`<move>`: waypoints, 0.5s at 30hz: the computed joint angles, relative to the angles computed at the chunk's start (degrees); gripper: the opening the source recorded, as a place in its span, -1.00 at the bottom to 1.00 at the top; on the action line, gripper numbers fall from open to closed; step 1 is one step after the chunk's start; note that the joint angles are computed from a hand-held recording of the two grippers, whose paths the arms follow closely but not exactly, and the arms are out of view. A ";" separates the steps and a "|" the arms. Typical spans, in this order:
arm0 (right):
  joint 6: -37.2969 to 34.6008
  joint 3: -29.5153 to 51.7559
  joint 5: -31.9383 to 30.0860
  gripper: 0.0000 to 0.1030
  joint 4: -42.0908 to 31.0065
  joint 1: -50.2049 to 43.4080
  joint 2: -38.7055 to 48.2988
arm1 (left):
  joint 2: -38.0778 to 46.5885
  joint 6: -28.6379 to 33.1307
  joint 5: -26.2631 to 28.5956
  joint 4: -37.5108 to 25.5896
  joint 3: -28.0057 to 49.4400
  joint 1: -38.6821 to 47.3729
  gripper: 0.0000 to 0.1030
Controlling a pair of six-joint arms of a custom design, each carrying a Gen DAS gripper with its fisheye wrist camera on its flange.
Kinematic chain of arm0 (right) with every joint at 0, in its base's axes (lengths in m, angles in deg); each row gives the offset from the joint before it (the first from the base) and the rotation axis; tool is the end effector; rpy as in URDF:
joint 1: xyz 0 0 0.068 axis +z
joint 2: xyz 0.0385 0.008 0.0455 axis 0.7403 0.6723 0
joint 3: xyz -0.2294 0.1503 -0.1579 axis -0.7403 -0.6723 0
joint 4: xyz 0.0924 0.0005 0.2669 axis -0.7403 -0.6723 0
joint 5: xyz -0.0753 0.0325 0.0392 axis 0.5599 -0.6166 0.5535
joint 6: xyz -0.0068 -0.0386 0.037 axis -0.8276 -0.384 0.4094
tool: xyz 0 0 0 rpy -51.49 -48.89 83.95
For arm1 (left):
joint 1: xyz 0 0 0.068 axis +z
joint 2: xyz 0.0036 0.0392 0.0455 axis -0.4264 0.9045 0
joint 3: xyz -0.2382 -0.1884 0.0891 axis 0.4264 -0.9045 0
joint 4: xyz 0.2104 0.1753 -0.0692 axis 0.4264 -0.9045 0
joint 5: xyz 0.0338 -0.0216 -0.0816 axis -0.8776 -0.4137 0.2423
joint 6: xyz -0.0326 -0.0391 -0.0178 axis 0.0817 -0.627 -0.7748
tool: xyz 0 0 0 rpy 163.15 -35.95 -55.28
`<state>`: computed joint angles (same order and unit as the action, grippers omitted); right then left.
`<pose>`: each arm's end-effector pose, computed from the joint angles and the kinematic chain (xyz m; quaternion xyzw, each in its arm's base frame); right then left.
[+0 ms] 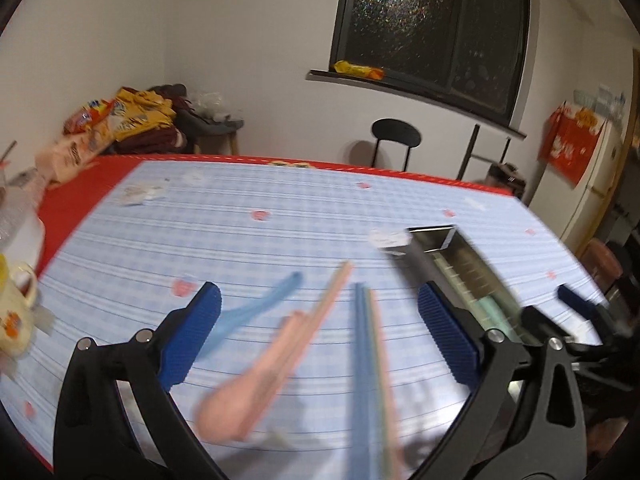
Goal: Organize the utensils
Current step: 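Move the right gripper back over the pastel chopsticks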
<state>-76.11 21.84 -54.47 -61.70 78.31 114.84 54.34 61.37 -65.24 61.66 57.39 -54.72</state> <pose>0.2992 0.1722 0.2887 -0.1229 0.8612 0.1304 0.4757 0.2432 -0.1182 0.2840 -0.0922 0.8778 -0.0060 0.4700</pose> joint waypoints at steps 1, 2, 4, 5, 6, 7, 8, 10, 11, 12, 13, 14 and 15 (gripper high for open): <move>0.03 -0.05 0.80 0.89 -0.05 0.85 -0.02 | -0.70 1.39 0.63 0.15 -0.79 1.24 0.89; 0.07 0.04 1.91 0.89 -0.28 2.16 0.04 | -1.22 2.78 1.21 0.28 -1.49 2.47 0.89; 0.35 0.72 4.19 0.89 -1.22 4.49 0.47 | -2.42 6.97 3.76 0.88 -3.06 5.86 0.89; 0.75 1.18 5.46 0.89 -1.79 5.98 0.89 | -2.93 8.51 4.68 1.32 -3.69 6.82 0.89; 1.22 1.66 6.37 0.89 -2.25 7.02 1.33 | -3.57 10.97 6.09 2.17 -4.50 8.32 0.89; 2.00 2.27 7.61 0.89 -2.87 8.11 1.86 | -4.04 12.92 7.24 3.01 -5.10 9.62 0.89; 2.99 3.23 9.15 0.89 -3.79 9.27 2.80 | -4.36 14.77 8.46 3.83 -5.47 10.91 0.89; 4.27 4.47 10.33 0.89 -4.58 10.94 4.32 | -4.67 17.61 11.68 5.16 -5.80 12.78 0.89; 4.52 5.19 9.74 0.89 -4.96 11.69 5.21 | -4.79 19.29 13.80 5.89 -5.92 13.86 0.89; 4.86 5.67 9.14 0.88 -5.09 12.42 5.82 | -5.14 21.79 16.38 7.04 -6.41 15.37 0.89; 5.30 6.11 8.56 0.84 -5.21 12.98 6.34 | -5.33 23.17 17.47 7.78 -6.80 16.09 0.89; 5.87 6.65 7.88 0.80 -5.42 13.71 7.02 | -5.65 24.08 18.34 8.55 -7.35 16.59 0.89; 6.38 7.30 7.76 0.63 -5.86 14.45 7.77 | -6.27 25.11 20.64 10.28 -8.53 17.91 0.88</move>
